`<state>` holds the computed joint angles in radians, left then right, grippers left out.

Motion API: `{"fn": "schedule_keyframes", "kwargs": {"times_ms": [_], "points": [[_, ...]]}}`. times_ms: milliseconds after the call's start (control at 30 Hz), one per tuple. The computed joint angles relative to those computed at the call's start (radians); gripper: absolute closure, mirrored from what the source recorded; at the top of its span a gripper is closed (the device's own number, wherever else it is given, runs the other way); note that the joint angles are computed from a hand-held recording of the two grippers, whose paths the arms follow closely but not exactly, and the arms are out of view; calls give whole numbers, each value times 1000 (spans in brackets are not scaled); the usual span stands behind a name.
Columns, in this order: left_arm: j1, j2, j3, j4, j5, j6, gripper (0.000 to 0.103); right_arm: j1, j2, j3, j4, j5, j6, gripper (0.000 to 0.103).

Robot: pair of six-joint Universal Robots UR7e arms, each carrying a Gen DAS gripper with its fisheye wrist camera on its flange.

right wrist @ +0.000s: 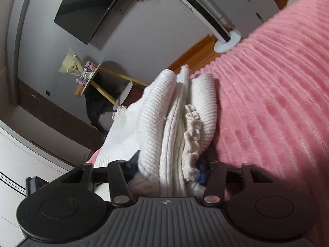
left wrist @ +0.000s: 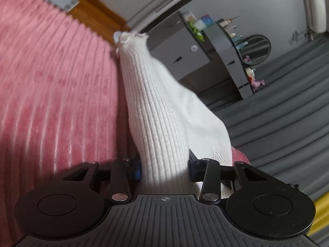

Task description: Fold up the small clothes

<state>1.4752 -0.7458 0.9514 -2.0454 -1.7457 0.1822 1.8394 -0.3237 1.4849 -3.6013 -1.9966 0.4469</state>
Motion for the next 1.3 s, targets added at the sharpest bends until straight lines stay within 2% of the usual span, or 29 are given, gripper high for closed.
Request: {"fn": "schedule_keyframes", "kwargs": {"times_ms": [100, 200, 367, 400, 433, 467, 500, 533, 567, 633, 767, 867, 933, 1000, 1067, 1133, 1233, 1300], "points": [[-11, -39, 29, -33, -40, 45, 62, 58, 17, -51, 36, -79, -60, 59], [-20, -106, 73, -60, -24, 122, 62, 102, 31, -89, 52, -88, -96, 59], [-18, -252, 213, -111, 79, 188, 59, 163, 87, -148, 51, -64, -67, 58], [-22, -270, 241, -134, 122, 189, 52, 173, 101, -154, 54, -60, -54, 57], [-27, -289, 277, -170, 191, 191, 46, 182, 110, -157, 71, -62, -37, 53], [-37, -307, 316, -213, 279, 199, 48, 191, 113, -155, 111, -86, 1, 49], [-45, -330, 355, -247, 346, 214, 49, 204, 112, -153, 172, -130, 81, 43], [-44, -362, 405, -292, 376, 244, 46, 217, 107, -143, 219, -167, 156, 43], [-40, -402, 459, -327, 384, 269, 44, 235, 101, -126, 224, -196, 188, 43], [-31, -472, 538, -343, 375, 268, 31, 278, 89, -90, 188, -241, 231, 43], [-4, -554, 637, -354, 334, 162, 26, 341, 72, -33, 145, -264, 323, 43], [-2, -580, 670, -351, 373, 111, 24, 351, 77, -39, 186, -252, 378, 44], [-10, -586, 669, -333, 410, 149, 24, 346, 90, -73, 226, -253, 379, 49], [-27, -613, 713, -364, 479, 213, 22, 354, 95, -102, 277, -313, 402, 58], [-45, -623, 725, -356, 533, 227, 20, 353, 102, -121, 273, -339, 419, 58], [-50, -632, 727, -331, 564, 215, 20, 338, 102, -129, 261, -309, 416, 58], [-50, -643, 734, -325, 569, 213, 20, 310, 102, -164, 332, -267, 402, 56], [-54, -651, 744, -331, 582, 226, 20, 293, 95, -168, 377, -235, 422, 56]]}}
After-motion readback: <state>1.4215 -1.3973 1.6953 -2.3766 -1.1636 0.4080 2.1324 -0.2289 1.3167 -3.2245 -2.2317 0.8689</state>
